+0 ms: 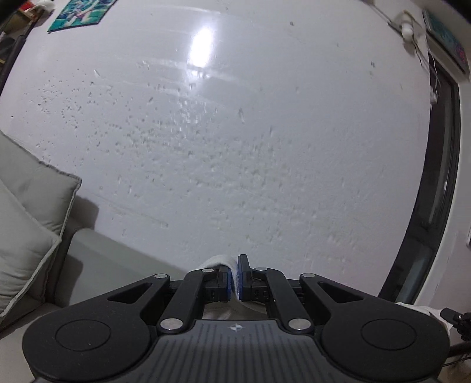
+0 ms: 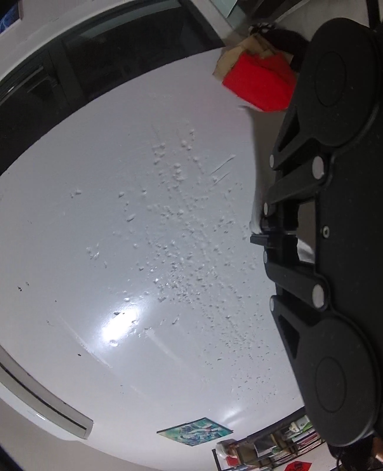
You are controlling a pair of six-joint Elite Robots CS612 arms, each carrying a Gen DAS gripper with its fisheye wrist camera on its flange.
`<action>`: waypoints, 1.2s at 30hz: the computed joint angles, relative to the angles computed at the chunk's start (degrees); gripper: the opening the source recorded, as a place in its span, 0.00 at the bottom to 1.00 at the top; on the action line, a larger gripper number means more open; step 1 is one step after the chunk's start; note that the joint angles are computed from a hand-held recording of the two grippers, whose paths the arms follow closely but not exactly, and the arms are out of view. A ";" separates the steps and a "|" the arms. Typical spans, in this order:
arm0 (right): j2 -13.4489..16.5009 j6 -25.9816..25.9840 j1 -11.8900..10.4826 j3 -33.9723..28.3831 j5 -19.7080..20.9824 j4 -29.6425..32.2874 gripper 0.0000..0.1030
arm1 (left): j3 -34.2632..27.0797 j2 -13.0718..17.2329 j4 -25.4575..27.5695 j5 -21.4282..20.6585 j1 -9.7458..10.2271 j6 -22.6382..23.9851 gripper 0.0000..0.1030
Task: Fold clothes
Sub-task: 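Lift the T-shirt with both grippers and shake it out in the air, then lay the T-shirt flat on the sofa and open both grippers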
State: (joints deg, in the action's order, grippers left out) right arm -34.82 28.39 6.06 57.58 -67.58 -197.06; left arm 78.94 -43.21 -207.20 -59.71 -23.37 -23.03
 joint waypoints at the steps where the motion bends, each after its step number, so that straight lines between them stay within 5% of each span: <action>1: 0.40 0.03 -0.12 0.71 -0.01 0.22 0.02 | 0.46 0.74 0.62 0.33 -0.05 0.09 0.02; 5: 3.17 1.33 -0.21 2.22 1.25 7.24 0.02 | 3.76 3.34 7.13 1.11 0.01 -6.16 0.02; 9: 5.29 1.99 0.53 4.98 1.22 15.37 0.02 | 10.37 4.11 13.96 -0.78 -0.41 -18.48 0.02; 15: 1.59 0.35 1.72 16.55 1.20 22.74 0.02 | 15.26 4.10 22.15 -7.12 0.44 -33.18 0.02; 26: -4.55 -5.84 1.57 22.42 -1.41 21.32 0.02 | 22.34 -2.54 18.28 -2.72 -1.38 -27.98 0.02; 36: -5.58 -15.01 2.31 26.56 -1.40 29.05 0.03 | 23.78 -3.94 35.55 0.60 -3.99 -26.68 0.08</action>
